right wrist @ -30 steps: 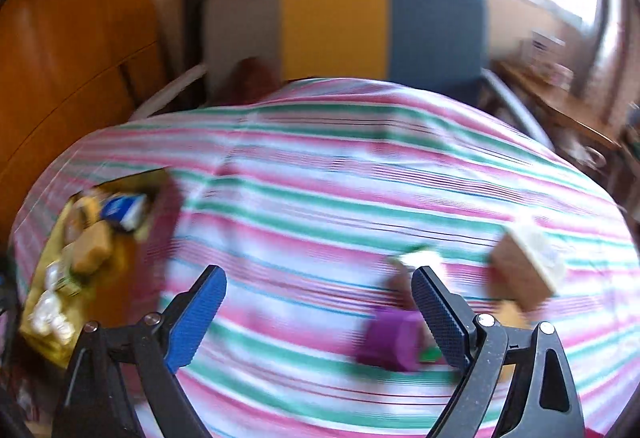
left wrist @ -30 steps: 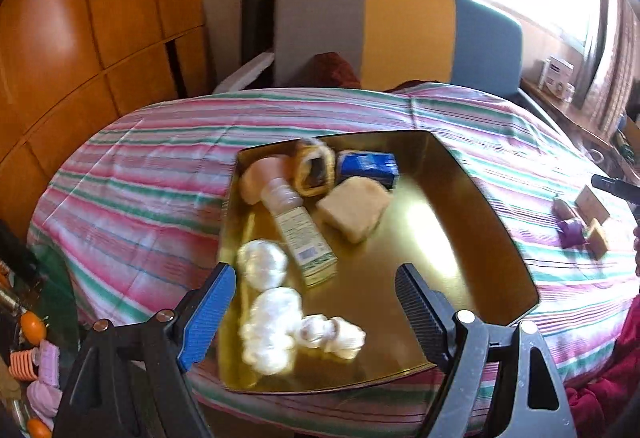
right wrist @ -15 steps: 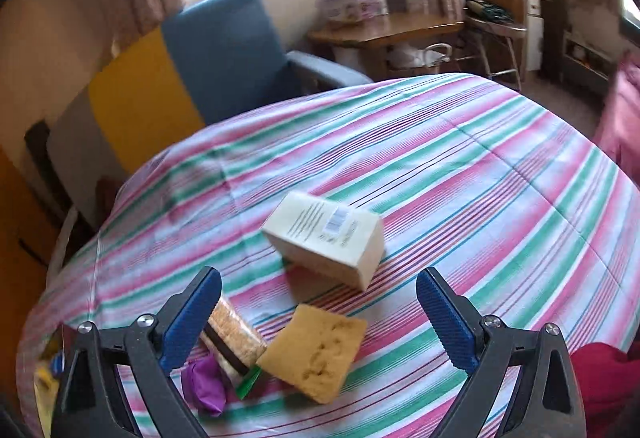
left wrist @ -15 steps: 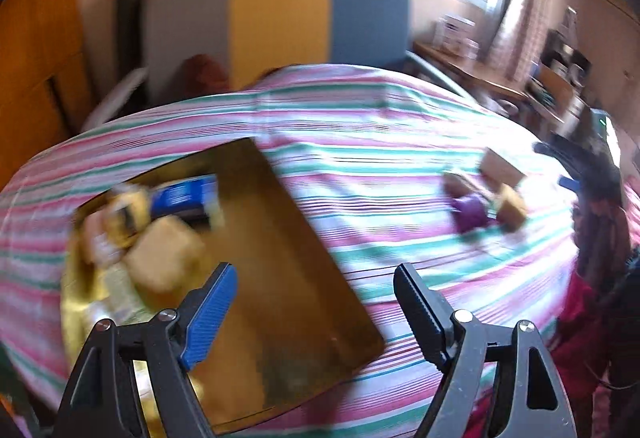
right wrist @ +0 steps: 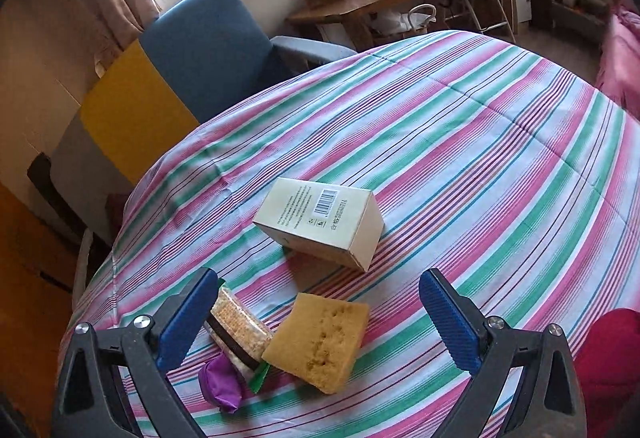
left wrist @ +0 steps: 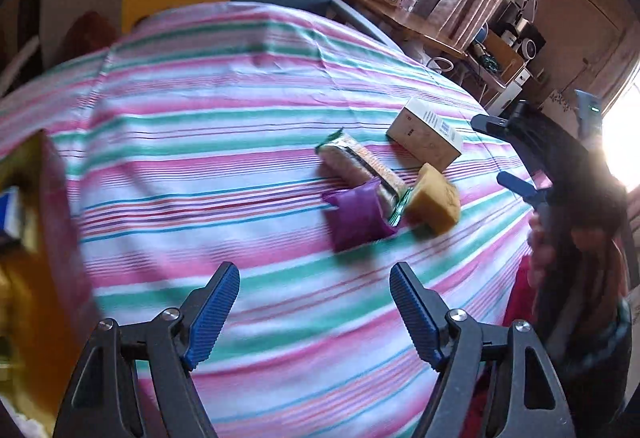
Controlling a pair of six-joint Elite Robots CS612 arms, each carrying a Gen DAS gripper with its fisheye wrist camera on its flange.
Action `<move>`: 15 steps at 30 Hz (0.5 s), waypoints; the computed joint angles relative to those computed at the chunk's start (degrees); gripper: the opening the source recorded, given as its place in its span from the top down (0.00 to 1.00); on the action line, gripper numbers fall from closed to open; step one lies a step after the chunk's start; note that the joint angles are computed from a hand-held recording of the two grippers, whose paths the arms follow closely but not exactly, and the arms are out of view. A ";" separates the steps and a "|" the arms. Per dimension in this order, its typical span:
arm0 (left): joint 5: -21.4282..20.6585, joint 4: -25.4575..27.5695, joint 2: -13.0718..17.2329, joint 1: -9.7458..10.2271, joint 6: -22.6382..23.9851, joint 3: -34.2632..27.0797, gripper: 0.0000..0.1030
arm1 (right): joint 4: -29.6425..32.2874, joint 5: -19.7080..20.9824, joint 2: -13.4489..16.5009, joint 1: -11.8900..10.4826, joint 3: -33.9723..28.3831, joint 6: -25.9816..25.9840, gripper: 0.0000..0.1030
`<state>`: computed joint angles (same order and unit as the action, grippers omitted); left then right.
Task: Organize objects
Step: 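Grasp the purple wrapped snack with the left tool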
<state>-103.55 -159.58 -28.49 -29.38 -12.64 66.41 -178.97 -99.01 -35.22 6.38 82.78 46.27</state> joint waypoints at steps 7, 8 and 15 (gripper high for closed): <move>-1.82 5.73 5.18 -0.67 -2.57 -9.11 0.24 | 0.01 1.26 0.11 0.10 -0.45 -1.77 0.02; -1.57 6.60 5.79 -0.81 -2.80 -10.26 0.24 | -0.08 1.39 0.14 0.10 -0.49 -1.84 0.02; 1.57 10.86 9.55 -2.05 -0.20 -16.68 0.58 | -0.30 2.40 0.32 0.04 -0.83 -2.63 0.02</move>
